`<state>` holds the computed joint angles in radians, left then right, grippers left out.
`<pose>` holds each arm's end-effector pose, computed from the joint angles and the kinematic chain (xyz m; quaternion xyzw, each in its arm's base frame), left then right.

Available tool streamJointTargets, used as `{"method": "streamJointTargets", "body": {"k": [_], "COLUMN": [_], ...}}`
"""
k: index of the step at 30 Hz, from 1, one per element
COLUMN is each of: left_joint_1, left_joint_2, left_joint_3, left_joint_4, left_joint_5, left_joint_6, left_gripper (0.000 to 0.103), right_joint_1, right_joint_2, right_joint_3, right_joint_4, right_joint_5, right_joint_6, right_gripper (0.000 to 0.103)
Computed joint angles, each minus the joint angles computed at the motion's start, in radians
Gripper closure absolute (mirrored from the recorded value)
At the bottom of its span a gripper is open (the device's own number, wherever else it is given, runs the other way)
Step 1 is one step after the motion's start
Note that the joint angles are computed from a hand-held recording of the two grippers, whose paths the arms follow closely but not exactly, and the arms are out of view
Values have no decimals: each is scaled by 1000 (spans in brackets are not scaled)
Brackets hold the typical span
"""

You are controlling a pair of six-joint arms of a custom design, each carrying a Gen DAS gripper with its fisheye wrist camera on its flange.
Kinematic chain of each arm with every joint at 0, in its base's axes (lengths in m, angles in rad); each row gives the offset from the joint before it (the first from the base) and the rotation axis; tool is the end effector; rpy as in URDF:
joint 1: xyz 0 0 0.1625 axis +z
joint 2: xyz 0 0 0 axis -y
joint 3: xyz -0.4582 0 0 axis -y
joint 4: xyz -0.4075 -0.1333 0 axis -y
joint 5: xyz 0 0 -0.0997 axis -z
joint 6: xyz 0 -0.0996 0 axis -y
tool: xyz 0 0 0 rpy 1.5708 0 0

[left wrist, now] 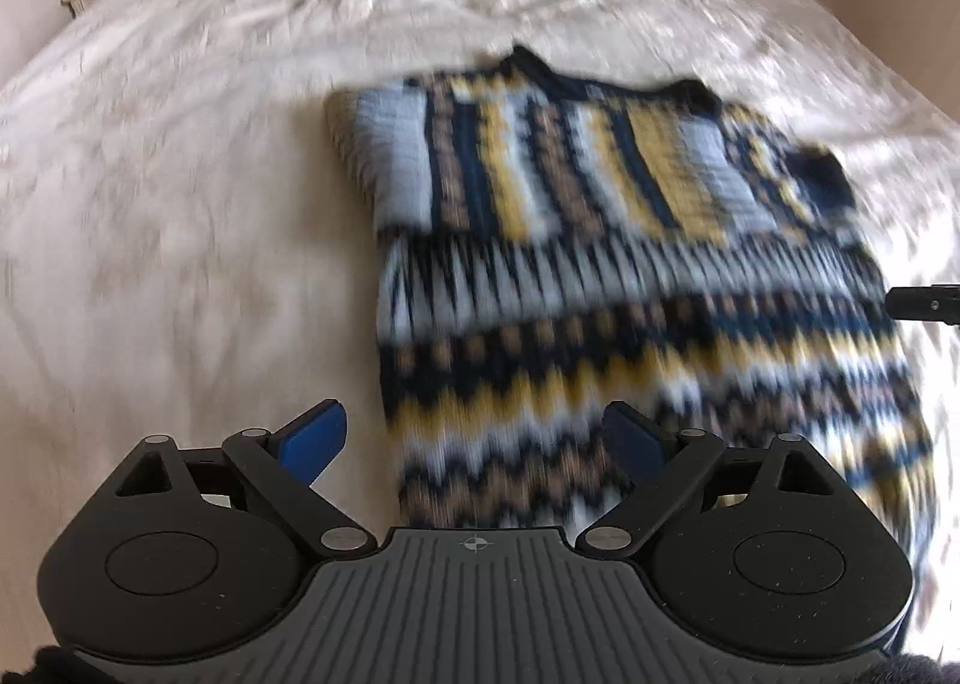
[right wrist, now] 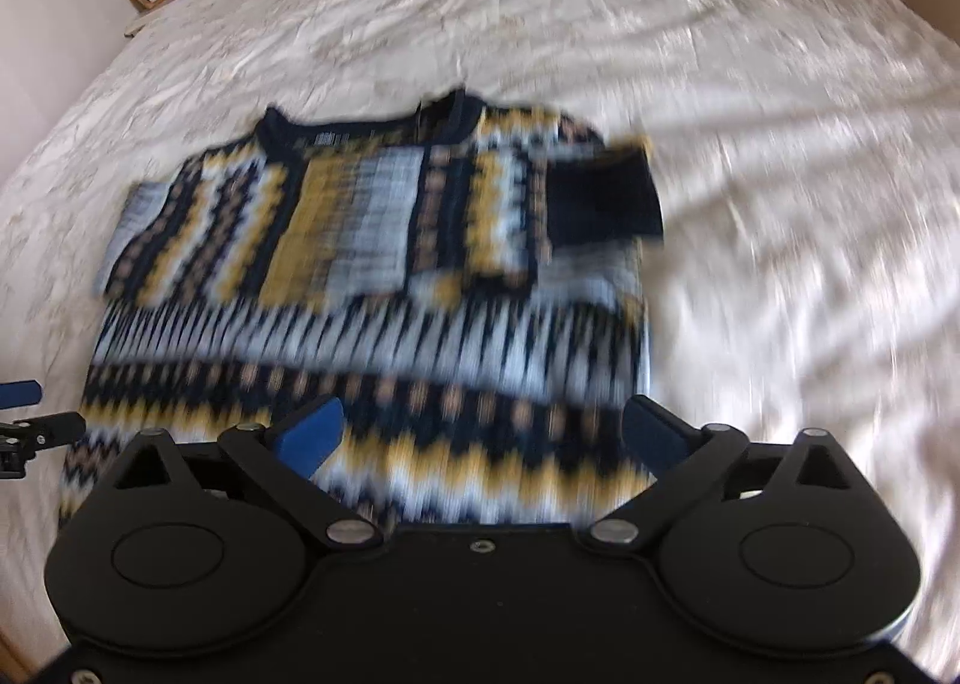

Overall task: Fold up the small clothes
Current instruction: 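Move both open grippers back toward the sweater's navy hem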

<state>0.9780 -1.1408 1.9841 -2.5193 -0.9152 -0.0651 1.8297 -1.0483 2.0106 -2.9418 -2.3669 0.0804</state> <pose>-0.1572 -0.5807 0.2066 0.2302 0.9171 -0.1510 0.2882 0.2087 -0.5455 0.2009 0.0021 -0.9061 0.2485 0.3425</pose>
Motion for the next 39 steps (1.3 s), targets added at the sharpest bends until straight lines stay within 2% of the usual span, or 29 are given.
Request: {"method": "streamJointTargets", "body": {"k": [5, 9, 18, 28, 34, 39], "left_joint_1": [-19, -52, -165, -282, -292, -260], "left_joint_2": [-87, -155, -276, -387, -376, -321], "left_joint_3": [105, 184, 362, 489, 516, 515], "left_joint_4": [34, 63, 108, 135, 98, 31], "left_joint_5": [-20, -18, 5, 11, -3, -14], "left_joint_6": [-12, -75, -265, -380, -392, -356], "left_gripper": [10, 10, 10, 10, 10, 10], "right_joint_1": [39, 60, 103, 163, 161, 136], "right_joint_2": [-47, -90, -166, -229, -219, -196], "right_joint_3": [112, 194, 361, 490, 531, 534], "right_joint_4": [21, 39, -6, -101, -192, -223], "right_joint_5": [-20, 6, 55, 79, 131, 144], "right_joint_6": [105, 155, 151, 172, 152, 153], "right_gripper": [2, 1, 1, 1, 1, 1]}}
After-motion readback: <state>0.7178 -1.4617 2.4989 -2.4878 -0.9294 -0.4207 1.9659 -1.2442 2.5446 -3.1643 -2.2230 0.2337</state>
